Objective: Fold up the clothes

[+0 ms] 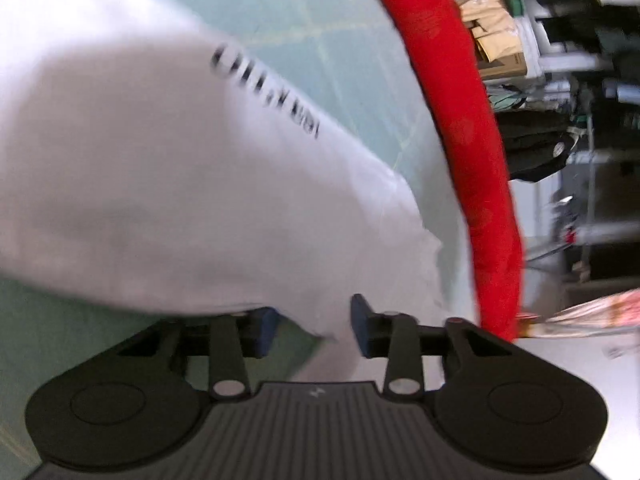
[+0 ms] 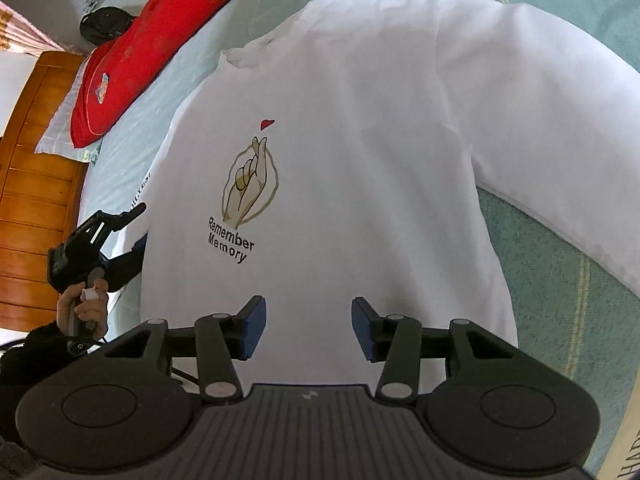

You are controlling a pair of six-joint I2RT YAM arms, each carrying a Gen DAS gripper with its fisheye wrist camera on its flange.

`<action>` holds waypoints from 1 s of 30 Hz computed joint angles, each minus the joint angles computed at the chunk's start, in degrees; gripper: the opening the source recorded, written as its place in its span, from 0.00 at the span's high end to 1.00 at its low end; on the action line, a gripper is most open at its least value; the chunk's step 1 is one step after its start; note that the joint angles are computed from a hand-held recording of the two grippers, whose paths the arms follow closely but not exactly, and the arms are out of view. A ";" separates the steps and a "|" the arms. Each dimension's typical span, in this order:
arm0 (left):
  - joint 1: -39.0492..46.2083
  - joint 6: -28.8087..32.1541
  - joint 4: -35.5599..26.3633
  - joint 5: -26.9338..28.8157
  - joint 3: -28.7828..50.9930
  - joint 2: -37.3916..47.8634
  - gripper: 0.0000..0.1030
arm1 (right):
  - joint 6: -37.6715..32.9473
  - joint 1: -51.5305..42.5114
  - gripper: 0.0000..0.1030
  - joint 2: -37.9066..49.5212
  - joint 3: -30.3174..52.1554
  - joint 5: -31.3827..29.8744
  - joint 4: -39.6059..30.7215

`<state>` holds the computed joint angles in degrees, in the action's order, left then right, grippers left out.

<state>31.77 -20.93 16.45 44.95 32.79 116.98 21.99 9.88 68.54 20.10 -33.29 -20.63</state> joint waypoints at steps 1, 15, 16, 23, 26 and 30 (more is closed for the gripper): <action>-1.04 0.54 0.30 -3.40 -0.45 -1.90 0.96 | -0.24 0.33 0.49 -0.07 0.02 0.72 -0.16; -0.35 18.22 -19.35 -7.25 4.52 -9.12 0.76 | -6.17 -4.89 0.46 -3.68 -0.38 6.60 -5.48; 0.20 19.13 -19.90 -6.31 3.57 -9.32 0.72 | -5.76 -4.85 0.45 -3.46 -0.54 6.72 -4.94; -2.78 20.49 -14.80 -9.76 0.70 -9.65 0.91 | -5.30 -5.12 0.45 -3.42 -1.20 6.94 -4.34; -2.57 18.91 -12.56 -12.51 0.28 -12.62 0.91 | -5.47 -4.92 0.44 -3.49 -1.14 7.19 -4.67; 1.40 21.67 -19.66 -9.43 3.53 -12.36 0.92 | -5.38 -5.10 0.44 -3.88 -1.22 7.12 -5.04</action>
<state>33.17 0.74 -3.21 35.51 36.33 104.62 16.61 4.78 64.66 18.89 -26.18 -25.68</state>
